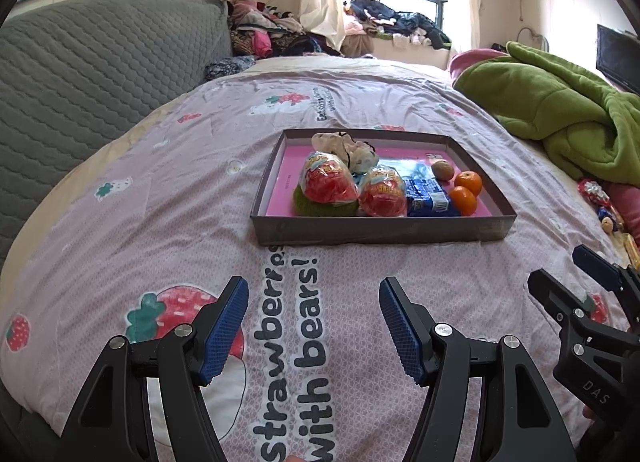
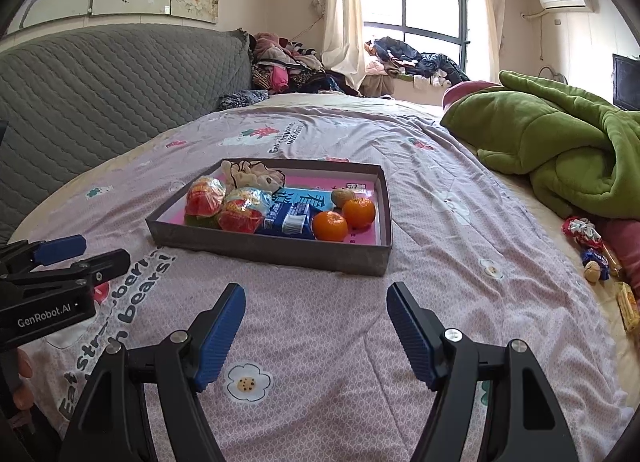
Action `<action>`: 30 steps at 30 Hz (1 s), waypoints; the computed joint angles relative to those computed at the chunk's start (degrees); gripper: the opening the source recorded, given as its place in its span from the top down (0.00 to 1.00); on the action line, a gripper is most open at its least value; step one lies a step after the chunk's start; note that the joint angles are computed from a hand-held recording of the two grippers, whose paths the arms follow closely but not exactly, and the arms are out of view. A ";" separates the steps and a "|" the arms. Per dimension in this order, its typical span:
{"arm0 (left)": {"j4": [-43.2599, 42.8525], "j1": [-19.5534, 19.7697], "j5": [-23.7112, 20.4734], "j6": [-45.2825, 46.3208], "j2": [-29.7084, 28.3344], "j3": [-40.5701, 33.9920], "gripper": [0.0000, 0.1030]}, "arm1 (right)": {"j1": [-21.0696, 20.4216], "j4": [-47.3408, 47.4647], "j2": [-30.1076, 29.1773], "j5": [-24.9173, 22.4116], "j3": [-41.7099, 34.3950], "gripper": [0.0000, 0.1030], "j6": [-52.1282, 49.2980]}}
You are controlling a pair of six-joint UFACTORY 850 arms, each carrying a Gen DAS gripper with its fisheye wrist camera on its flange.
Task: Organize objects
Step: 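Withdraw both open tools back from the box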
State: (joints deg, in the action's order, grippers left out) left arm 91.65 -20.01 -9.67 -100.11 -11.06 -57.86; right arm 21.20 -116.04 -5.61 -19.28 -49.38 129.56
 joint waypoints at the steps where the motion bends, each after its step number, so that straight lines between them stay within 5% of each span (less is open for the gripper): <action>1: 1.95 0.11 0.12 -2.01 -0.03 0.23 0.32 | -0.05 -1.25 -0.05 -0.02 0.21 0.29 1.25; 7: 12.42 0.50 0.73 -12.27 -0.40 0.79 0.32 | 0.25 1.33 -0.94 -0.64 0.43 0.29 -0.81; 30: 10.47 0.35 0.62 -10.13 -1.32 0.41 0.32 | -0.85 5.48 -2.59 -0.06 -0.45 0.29 -3.32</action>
